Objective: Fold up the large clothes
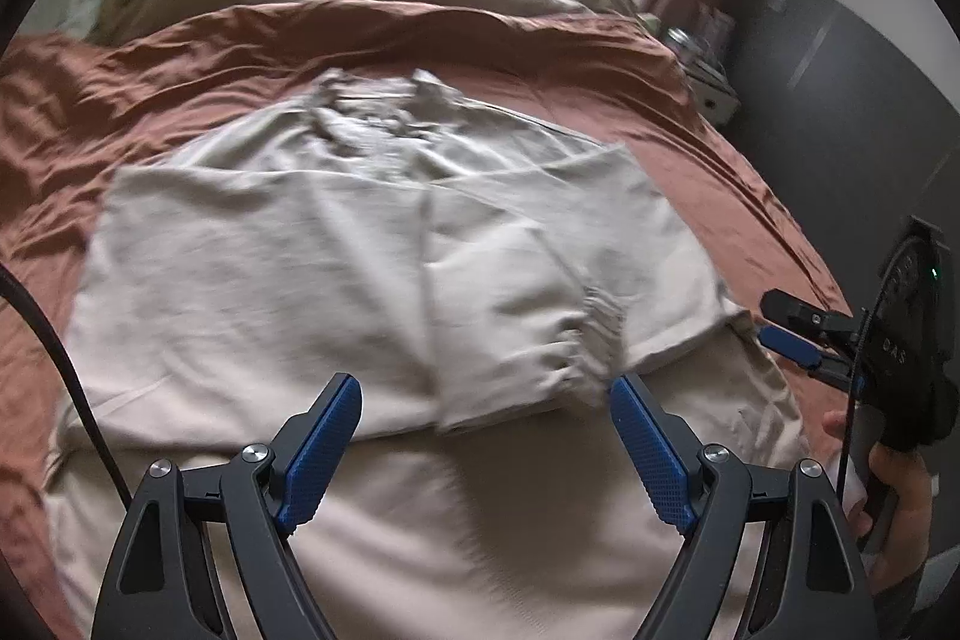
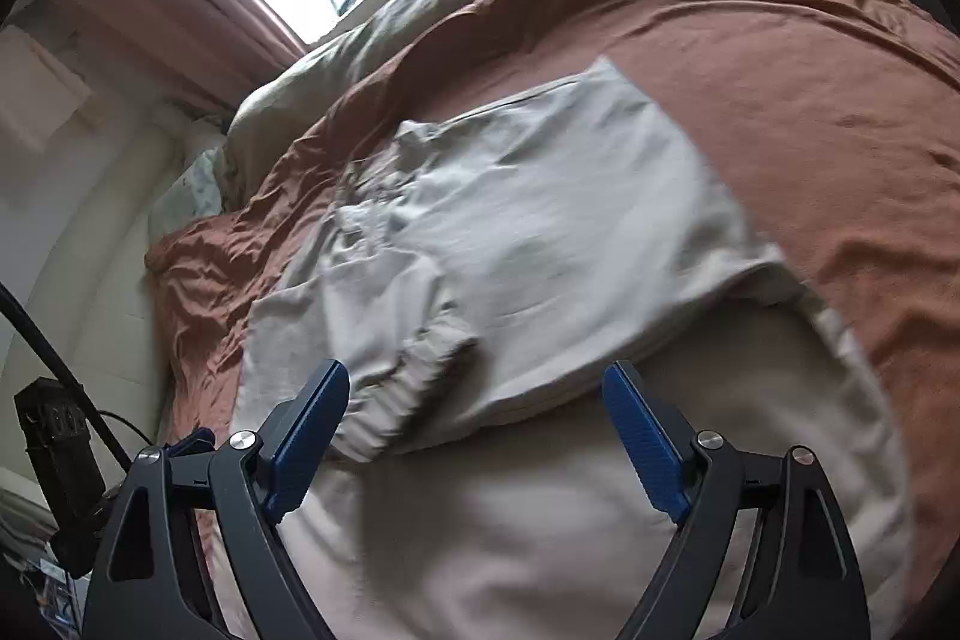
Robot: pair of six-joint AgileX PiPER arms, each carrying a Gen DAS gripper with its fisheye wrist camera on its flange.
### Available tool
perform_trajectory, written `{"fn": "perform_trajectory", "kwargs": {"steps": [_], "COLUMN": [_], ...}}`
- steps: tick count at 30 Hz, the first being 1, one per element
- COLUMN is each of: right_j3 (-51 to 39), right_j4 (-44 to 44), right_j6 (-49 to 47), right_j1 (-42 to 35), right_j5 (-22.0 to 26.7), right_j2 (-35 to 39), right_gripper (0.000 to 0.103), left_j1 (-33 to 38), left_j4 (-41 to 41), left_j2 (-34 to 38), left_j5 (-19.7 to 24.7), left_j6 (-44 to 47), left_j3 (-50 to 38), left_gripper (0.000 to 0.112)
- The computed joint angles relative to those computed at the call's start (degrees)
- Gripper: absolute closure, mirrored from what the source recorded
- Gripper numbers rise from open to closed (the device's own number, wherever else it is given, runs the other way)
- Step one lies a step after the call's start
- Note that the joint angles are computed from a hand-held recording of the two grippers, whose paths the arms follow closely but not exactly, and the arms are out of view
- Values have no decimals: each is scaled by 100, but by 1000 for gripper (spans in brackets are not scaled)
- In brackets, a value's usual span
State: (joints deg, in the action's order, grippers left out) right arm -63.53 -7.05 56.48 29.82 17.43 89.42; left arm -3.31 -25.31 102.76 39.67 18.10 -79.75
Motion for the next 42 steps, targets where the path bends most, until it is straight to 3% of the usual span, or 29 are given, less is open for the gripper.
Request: {"fn": "perform_trajectory", "kwargs": {"steps": [2, 4, 11, 14, 18, 22, 28, 31, 35, 39, 42], "right_j3": [180, 336, 783, 862, 760, 537, 428, 504, 643, 584, 465], "right_j4": [319, -250, -215, 9, -156, -299, -205, -272, -598, -620, -685], "right_j6": [-435, 47, 138, -10, 154, 126, 8, 159, 597, 489, 418], "right_j1": [-208, -228, -548, -654, -600, -404, -491, -622, -596, -445, -377], "right_j5": [196, 397, 860, 1019, 1537, 1971, 2292, 2265, 2202, 2181, 2242], "right_j2": [-214, -452, -1188, -1287, -1438, -1362, -1151, -1254, -1549, -1454, -1272], "right_gripper": [17, 17, 17, 17, 17, 17, 17, 17, 17, 17, 17], "left_j1": [-313, -578, -1443, -1461, -1277, -1124, -679, -190, 637, 1079, 1335], "left_j4": [291, 575, 2222, 2483, 2337, 2283, 2652, 2488, 1144, 387, 13], "left_j2": [258, 532, 1988, 2494, 2596, 2707, 2376, 2128, 1877, 1879, 1548], "left_j5": [24, 74, 765, 993, 1008, 1387, 1292, 1176, 1088, 1188, 628], "left_j6": [-241, -463, -1456, -1748, -1870, -1711, -2147, -2314, -1757, -1466, -1315], "left_j3": [-312, -623, -2115, -2626, -2787, -3149, -2991, -2680, -2302, -2166, -1598], "left_gripper": [26, 26, 26, 27, 36, 50, 51, 51, 50, 50, 50]}}
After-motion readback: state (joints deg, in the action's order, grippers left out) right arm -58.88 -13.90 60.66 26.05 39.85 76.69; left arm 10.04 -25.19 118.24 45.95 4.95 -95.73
